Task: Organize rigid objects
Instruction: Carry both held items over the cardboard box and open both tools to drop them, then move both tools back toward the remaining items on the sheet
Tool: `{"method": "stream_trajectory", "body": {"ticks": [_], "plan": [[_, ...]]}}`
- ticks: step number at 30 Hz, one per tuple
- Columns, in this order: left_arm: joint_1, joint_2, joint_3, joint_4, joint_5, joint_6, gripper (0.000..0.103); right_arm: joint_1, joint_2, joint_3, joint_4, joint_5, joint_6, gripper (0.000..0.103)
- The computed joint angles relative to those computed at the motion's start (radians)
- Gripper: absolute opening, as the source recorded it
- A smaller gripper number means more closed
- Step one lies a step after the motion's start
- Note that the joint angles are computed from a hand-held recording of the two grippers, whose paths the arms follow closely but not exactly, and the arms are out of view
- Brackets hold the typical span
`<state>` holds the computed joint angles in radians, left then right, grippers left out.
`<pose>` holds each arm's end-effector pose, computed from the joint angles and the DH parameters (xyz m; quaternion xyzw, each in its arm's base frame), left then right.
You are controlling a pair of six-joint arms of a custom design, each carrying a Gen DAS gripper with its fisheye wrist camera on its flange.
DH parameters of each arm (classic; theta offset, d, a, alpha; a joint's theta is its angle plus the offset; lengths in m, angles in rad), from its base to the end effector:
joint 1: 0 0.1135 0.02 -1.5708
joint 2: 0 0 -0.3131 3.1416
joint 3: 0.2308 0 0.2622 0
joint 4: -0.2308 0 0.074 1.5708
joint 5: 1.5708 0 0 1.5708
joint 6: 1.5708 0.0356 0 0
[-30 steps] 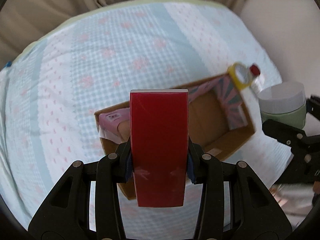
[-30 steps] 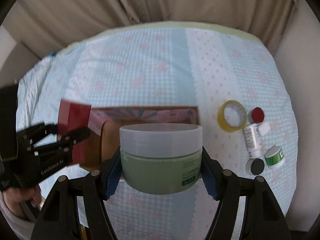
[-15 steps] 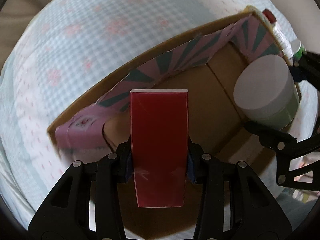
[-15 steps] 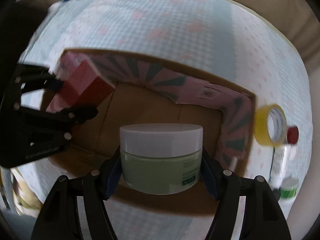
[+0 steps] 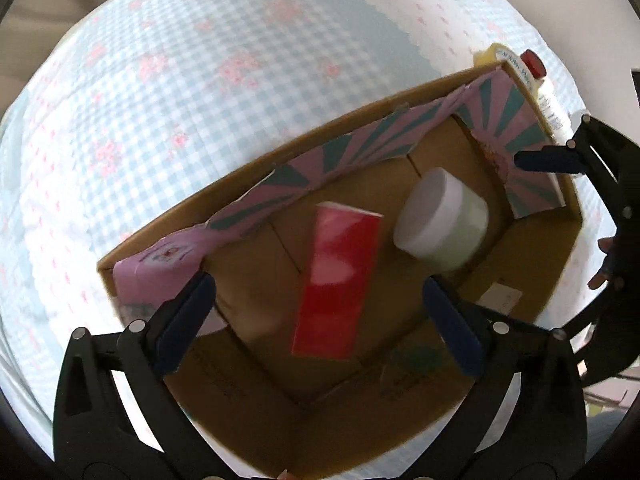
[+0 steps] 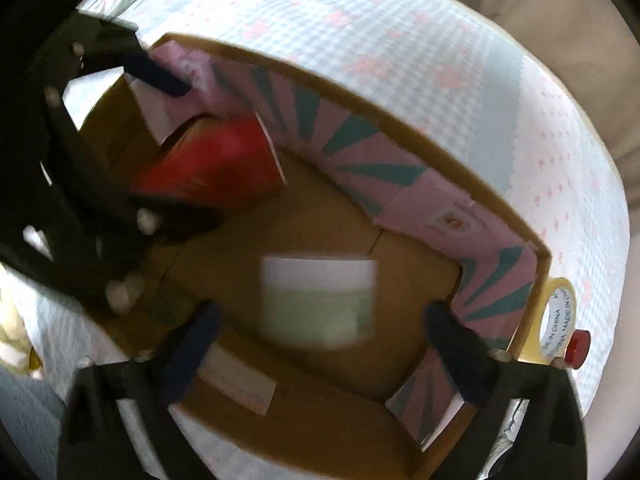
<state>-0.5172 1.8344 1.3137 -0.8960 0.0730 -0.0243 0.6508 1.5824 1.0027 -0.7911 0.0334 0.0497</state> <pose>0.3200 -0.1850 0.2326 0.2458 0.9656 -0.0556 0.0644 0.2329 0.1758 0.2295 -0.2929 0.9508 0.0186 0.0995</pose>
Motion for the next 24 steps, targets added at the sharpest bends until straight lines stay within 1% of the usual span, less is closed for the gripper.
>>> {"method": "stream_trajectory", "body": {"ticks": [2, 6, 7, 9, 12, 18, 22, 24], "plan": [[0.000, -0.017, -0.018, 0.006, -0.005, -0.006, 0.103, 0.009, -0.038, -0.029, 0.010, 0.011, 0.007, 0.103], [-0.012, -0.041, -0.039, 0.007, -0.014, -0.030, 0.103, 0.028, -0.082, -0.045, -0.025, 0.036, 0.042, 0.103], [-0.010, -0.046, -0.034, 0.000, -0.017, -0.031, 0.103, 0.032, -0.094, -0.048, -0.031, 0.042, 0.053, 0.103], [-0.038, -0.068, -0.031, -0.015, -0.028, -0.066, 0.103, 0.042, -0.120, -0.048, -0.048, 0.056, 0.079, 0.103], [-0.061, -0.098, -0.012, -0.043, -0.047, -0.099, 0.103, 0.063, -0.172, -0.037, -0.103, 0.075, 0.131, 0.103], [-0.063, -0.224, 0.004, -0.135, -0.075, -0.151, 0.103, 0.070, -0.241, 0.052, -0.230, 0.097, 0.201, 0.103], [-0.088, -0.317, 0.045, -0.221, -0.111, -0.206, 0.103, 0.077, -0.284, 0.173, -0.354, 0.108, 0.256, 0.103], [-0.098, -0.358, 0.071, -0.264, -0.123, -0.228, 0.103, 0.098, -0.300, 0.234, -0.412, 0.117, 0.305, 0.103]]}}
